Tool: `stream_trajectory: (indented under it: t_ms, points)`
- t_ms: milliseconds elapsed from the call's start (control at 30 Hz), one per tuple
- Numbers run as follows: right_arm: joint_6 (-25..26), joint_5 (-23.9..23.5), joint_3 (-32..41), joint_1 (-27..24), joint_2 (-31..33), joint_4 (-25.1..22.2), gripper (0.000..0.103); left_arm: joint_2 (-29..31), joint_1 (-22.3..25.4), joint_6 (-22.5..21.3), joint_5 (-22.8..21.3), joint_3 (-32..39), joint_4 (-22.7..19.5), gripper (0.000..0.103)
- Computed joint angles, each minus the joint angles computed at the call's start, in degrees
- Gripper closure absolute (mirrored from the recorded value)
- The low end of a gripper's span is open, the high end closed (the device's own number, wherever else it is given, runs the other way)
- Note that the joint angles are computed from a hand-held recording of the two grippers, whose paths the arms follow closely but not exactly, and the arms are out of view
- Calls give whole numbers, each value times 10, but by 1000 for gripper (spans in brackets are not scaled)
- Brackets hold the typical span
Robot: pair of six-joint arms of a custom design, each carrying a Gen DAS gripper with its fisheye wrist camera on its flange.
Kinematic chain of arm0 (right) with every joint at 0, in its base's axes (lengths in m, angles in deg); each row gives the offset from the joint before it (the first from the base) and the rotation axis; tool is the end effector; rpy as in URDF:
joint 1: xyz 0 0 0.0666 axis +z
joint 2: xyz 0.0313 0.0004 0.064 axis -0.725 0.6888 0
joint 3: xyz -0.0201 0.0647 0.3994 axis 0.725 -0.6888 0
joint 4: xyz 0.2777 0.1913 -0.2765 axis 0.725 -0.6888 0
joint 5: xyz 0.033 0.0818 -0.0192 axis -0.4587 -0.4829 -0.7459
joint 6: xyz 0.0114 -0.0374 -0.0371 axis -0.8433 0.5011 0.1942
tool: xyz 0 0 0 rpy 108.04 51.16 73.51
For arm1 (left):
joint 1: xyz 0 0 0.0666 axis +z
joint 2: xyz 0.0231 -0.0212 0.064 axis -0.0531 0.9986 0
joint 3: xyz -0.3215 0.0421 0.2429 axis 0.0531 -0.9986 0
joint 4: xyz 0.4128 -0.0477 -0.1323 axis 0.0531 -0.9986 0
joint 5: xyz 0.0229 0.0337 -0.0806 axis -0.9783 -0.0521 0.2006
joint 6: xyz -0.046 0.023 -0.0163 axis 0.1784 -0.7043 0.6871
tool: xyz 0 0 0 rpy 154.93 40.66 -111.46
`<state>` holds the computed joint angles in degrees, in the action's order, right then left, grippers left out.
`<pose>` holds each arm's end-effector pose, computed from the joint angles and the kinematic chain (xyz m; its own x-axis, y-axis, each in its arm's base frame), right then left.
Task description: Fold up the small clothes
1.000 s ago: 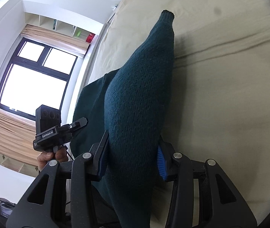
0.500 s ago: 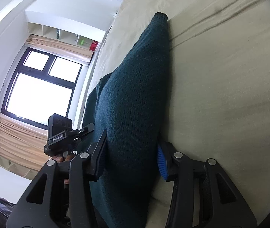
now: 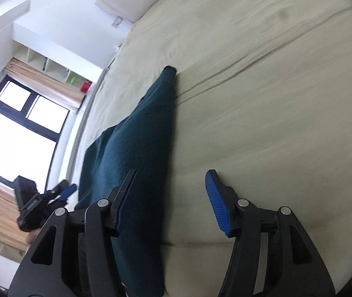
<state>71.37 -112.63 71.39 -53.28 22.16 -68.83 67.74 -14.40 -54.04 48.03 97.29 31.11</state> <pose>0.6743 -0.0582 0.4683 -0.8900 0.1951 -0.4122 -0.1107 0.7843 0.6104 0.6176 -0.1260 0.5327 -0.6782 -0.3062 -0.6680 -0.0717 0.9323 -0.3546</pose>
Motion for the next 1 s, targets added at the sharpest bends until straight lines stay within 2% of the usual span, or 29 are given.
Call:
stream_trajectory:
  t_ms: [100,200,233,267,333,400,433,467,533,600,700,767,867,1000]
  points:
    - [-9,64,-41,5,-51,86,49,-29,-32,-71,-114,-15,56,0]
    - [1,130,-65,19,-93,164,46,-51,-60,-142,-197,-32,119,0]
    - [8,149,-69,22,-104,189,35,-53,-69,-159,-223,-31,129,0]
    - [8,167,-78,26,-116,215,28,-54,-77,-176,-255,-27,137,0]
    - [-7,210,-106,36,-146,280,4,-60,-92,-208,-307,-28,162,0]
    - [-30,263,-136,46,-177,347,0,-70,-101,-225,-334,-30,183,0]
    - [-32,277,-139,49,-183,358,0,-77,-104,-229,-344,-31,195,0]
    - [-30,291,-132,54,-185,364,0,-80,-106,-227,-354,-29,197,0]
    - [-24,290,-117,58,-187,363,0,-82,-109,-211,-375,-16,180,0]
    - [-23,284,-108,58,-191,371,0,-84,-107,-208,-359,-10,173,0]
    - [-27,283,-102,66,-203,390,0,-82,-104,-187,-361,-7,155,0]
    - [-18,281,-101,71,-211,394,0,-75,-101,-160,-353,-2,126,0]
    - [-2,260,-97,77,-220,367,0,-73,-100,-128,-329,-6,103,0]
    - [-7,236,-93,84,-218,318,0,-68,-107,-134,-338,-13,96,0]
